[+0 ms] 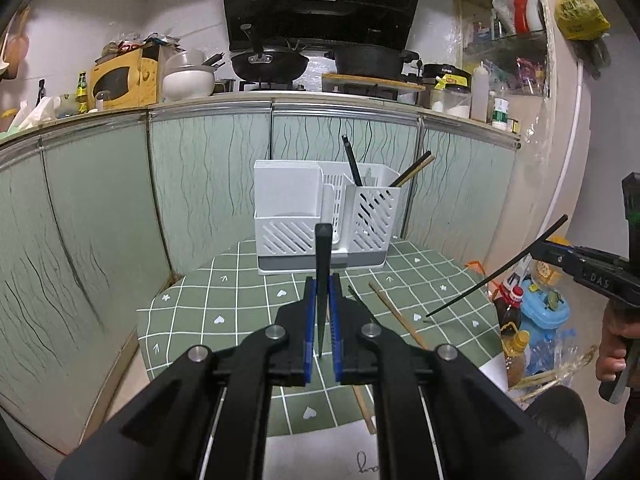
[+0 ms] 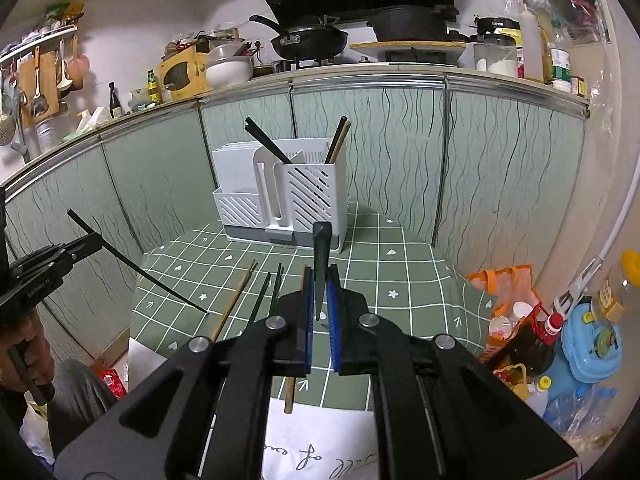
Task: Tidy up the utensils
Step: 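Lift both black chopsticks and carry them toward the white holder, then lower both black chopsticks into the holder and open both tools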
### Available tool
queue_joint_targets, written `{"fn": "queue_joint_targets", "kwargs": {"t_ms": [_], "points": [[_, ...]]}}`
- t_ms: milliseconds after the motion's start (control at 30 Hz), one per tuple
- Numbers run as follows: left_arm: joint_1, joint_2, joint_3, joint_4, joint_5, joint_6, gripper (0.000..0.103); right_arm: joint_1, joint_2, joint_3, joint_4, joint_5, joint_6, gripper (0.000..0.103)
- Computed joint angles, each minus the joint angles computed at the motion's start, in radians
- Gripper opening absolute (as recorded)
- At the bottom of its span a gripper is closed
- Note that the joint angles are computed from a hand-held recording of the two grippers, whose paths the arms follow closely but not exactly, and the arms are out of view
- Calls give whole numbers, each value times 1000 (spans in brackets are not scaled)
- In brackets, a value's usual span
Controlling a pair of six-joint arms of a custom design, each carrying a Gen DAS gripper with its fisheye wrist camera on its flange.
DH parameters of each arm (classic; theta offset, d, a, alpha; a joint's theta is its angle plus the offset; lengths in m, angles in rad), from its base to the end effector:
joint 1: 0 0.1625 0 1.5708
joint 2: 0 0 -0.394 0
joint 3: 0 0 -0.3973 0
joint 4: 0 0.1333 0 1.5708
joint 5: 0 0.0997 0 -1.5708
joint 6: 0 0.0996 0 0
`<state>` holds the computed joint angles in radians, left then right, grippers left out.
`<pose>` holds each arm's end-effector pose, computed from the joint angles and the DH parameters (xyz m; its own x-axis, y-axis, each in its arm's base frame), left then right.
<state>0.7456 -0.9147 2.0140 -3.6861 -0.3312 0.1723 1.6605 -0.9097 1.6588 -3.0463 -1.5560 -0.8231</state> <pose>-0.2136 -0.5069 0.1884 -0.7328 -0.2406 -0.6365 0.5203 0.4046 -0.7520 0.1946 -0.6587 0.1947 -0.6274 -0.6135 0.4795 -0.7751 0.4334 -0.4597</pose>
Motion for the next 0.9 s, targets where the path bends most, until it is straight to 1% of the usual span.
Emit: {"fn": "queue_joint_targets", "kwargs": {"t_ms": [200,367,533,700,800,900], "points": [[14,2,-36,-3,-27,28,6,20,-1,-16,0,3,4,6],[17,20,-99,-21,-34,116,6,40,2,-34,9,-1,5,6],[23,28,-169,2,-62,161,6,62,9,-63,28,-2,-1,6],[26,39,-241,33,-91,198,6,84,24,-113,50,-1,0,6],[28,53,-292,42,-101,245,6,98,41,-154,66,-7,0,6],[33,60,-338,67,-125,259,6,109,58,-202,92,-2,8,6]]}}
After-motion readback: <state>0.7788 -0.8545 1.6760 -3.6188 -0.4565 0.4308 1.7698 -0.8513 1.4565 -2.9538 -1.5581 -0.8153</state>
